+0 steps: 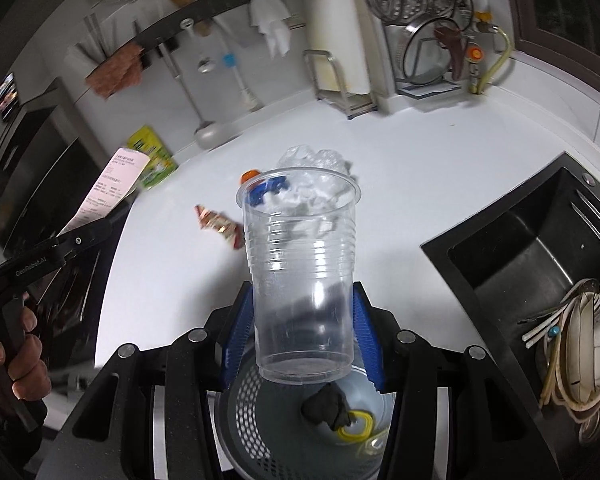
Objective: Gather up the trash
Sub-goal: 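Carry the cup and pink strip over the wastebasket with both tools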
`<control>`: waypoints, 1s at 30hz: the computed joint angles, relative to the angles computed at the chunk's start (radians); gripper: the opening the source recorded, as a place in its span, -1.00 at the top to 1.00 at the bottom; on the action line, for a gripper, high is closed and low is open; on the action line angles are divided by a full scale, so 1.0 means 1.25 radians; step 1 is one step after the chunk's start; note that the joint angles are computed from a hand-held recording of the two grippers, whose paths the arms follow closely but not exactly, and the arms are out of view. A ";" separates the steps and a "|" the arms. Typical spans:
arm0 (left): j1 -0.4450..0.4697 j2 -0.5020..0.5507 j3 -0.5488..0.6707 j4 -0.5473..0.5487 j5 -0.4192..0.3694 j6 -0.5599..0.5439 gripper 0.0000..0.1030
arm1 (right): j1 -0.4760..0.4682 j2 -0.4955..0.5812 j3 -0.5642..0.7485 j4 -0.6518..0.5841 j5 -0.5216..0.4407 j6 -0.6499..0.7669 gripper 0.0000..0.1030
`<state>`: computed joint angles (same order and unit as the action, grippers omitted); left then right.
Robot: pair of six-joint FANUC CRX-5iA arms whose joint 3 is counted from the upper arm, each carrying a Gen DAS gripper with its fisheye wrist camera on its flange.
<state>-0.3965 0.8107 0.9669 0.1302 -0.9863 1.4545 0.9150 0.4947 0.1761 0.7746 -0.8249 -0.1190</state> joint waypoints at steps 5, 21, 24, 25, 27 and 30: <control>-0.011 -0.092 -0.160 -0.009 0.059 0.017 0.06 | 0.018 -0.033 -0.044 0.001 0.015 0.006 0.09; -0.058 -0.205 -0.408 0.002 0.100 0.030 0.06 | 0.073 -0.078 -0.111 -0.081 0.039 0.063 0.09; -0.064 -0.198 -0.417 0.007 0.084 0.034 0.06 | 0.077 -0.072 -0.106 -0.120 0.043 0.085 0.09; -0.067 -0.197 -0.419 0.005 0.084 0.037 0.06 | 0.078 -0.070 -0.106 -0.125 0.044 0.089 0.09; -0.072 -0.193 -0.423 0.000 0.083 0.044 0.06 | 0.079 -0.066 -0.107 -0.135 0.049 0.092 0.09; -0.077 -0.188 -0.424 -0.006 0.079 0.053 0.06 | 0.079 -0.063 -0.113 -0.145 0.058 0.088 0.09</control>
<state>-0.4927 0.5760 0.4372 0.1227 -0.8871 1.5204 1.0144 0.4162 0.0350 0.5936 -0.7528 -0.0094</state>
